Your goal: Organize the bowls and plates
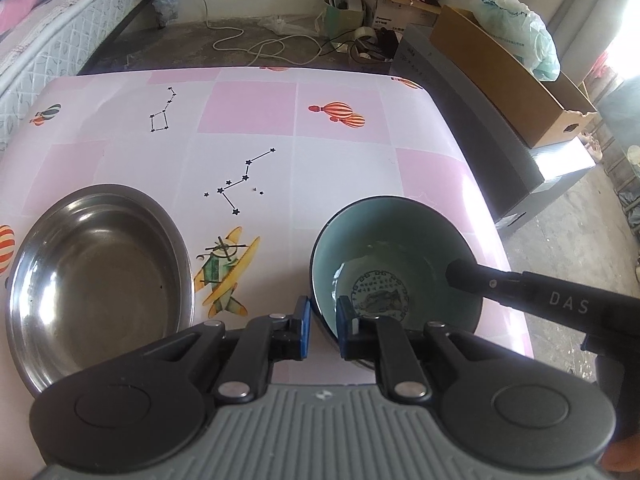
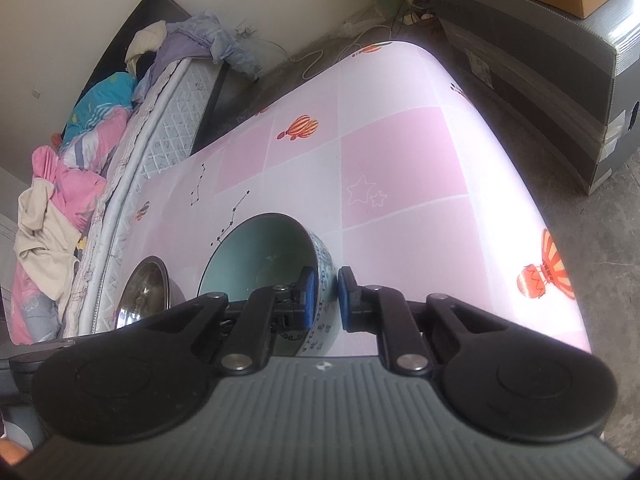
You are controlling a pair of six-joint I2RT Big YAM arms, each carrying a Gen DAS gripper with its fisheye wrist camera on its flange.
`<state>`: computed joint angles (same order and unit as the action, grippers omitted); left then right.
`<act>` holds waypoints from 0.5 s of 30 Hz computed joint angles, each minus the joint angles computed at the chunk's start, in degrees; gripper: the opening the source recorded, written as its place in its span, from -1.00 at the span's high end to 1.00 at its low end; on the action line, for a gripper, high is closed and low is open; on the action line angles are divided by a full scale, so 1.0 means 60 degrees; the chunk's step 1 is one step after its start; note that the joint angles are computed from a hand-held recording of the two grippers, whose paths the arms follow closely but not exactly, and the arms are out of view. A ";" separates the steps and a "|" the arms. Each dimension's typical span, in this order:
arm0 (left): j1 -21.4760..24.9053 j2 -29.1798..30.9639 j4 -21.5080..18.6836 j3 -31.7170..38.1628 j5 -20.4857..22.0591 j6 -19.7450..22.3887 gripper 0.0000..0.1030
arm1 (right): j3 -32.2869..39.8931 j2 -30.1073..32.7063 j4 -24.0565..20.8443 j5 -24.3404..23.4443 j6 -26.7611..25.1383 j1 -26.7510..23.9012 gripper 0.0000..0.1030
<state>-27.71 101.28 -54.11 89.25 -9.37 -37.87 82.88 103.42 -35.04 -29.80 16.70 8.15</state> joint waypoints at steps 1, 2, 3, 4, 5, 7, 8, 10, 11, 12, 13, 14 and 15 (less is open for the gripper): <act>0.0005 0.0047 0.0016 0.0022 -0.0030 -0.0023 0.73 | 0.0004 0.0020 0.0023 0.0027 0.0017 0.0011 0.78; 0.0018 0.0112 0.0004 0.0065 -0.0030 -0.0041 0.73 | 0.0009 0.0035 0.0054 0.0061 0.0036 0.0027 0.78; 0.0036 0.0166 -0.0011 0.0103 -0.0006 -0.0071 0.73 | 0.0025 0.0056 0.0075 0.0087 0.0040 0.0041 0.78; 0.0065 0.0228 -0.0008 0.0128 0.0037 -0.0094 0.73 | 0.0014 0.0057 0.0115 0.0098 0.0073 0.0051 0.78; 0.0080 0.0276 0.0000 0.0149 0.0066 -0.0141 0.73 | -0.0002 0.0059 0.0144 0.0099 0.0089 0.0047 0.78; 0.0105 0.0364 0.0009 0.0191 0.0103 -0.0255 0.73 | -0.0059 0.0054 0.0221 0.0132 0.0114 0.0054 0.78; 0.0108 0.0406 0.0001 0.0217 0.0099 -0.0299 0.73 | -0.0068 0.0062 0.0244 0.0167 0.0115 0.0066 0.78; 0.0100 0.0474 -0.0012 0.0261 0.0069 -0.0369 0.73 | -0.0072 0.0080 0.0276 0.0268 0.0095 0.0105 0.77; 0.0100 0.0492 -0.0013 0.0271 0.0064 -0.0389 0.73 | -0.0056 0.0101 0.0281 0.0318 0.0076 0.0116 0.77; 0.0095 0.0501 -0.0019 0.0279 0.0062 -0.0422 0.73 | -0.0051 0.0112 0.0285 0.0378 0.0071 0.0139 0.77; 0.0095 0.0501 -0.0019 0.0278 0.0061 -0.0442 0.73 | -0.0016 0.0138 0.0270 0.0435 0.0063 0.0158 0.77; 0.0098 0.0497 -0.0007 0.0268 0.0063 -0.0450 0.73 | 0.0013 0.0153 0.0262 0.0498 0.0075 0.0188 0.77; 0.0094 0.0490 -0.0024 0.0270 0.0068 -0.0451 0.73 | 0.0022 0.0158 0.0258 0.0543 0.0081 0.0202 0.77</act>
